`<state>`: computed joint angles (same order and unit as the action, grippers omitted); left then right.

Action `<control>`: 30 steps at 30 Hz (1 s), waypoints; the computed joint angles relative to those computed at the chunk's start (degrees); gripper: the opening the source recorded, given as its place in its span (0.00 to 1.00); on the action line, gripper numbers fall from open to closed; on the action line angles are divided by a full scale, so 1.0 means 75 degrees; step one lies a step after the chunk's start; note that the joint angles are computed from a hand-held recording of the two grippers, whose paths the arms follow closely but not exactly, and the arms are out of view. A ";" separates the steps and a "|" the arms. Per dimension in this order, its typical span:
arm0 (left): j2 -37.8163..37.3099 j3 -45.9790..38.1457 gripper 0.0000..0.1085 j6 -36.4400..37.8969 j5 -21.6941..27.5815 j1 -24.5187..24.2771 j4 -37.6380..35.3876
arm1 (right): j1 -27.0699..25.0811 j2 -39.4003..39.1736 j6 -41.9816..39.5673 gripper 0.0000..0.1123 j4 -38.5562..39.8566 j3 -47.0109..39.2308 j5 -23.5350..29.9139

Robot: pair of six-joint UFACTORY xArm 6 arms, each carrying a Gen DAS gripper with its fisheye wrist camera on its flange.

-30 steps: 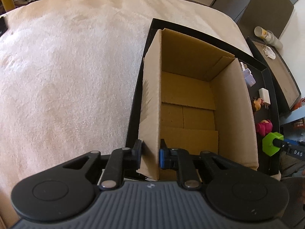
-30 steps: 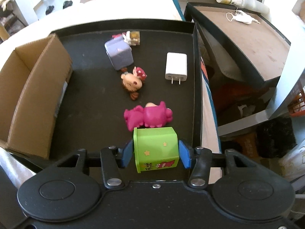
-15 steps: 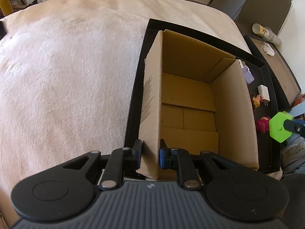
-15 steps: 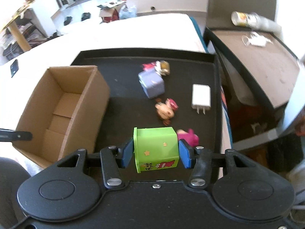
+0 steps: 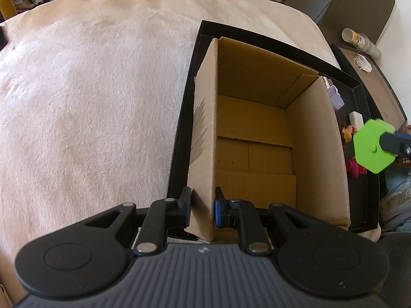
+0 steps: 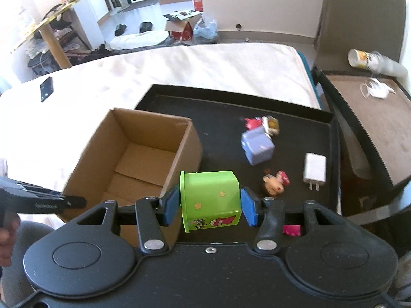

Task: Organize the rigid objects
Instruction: 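Close the right gripper on the green hexagonal block and lift it toward the box, then lower the green block into the box and open the right gripper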

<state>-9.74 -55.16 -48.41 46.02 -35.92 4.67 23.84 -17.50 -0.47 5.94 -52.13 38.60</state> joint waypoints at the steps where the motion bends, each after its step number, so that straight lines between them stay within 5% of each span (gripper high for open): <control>1: 0.0001 0.0002 0.15 0.0021 -0.0010 0.0001 -0.0010 | 0.0052 0.0055 -0.0021 0.44 0.0045 -0.0065 -0.0011; 30: 0.0336 -0.0081 0.15 0.0863 -0.0244 0.0269 -0.0682 | 0.1204 0.1872 0.0201 0.46 0.0376 -0.1507 -0.0009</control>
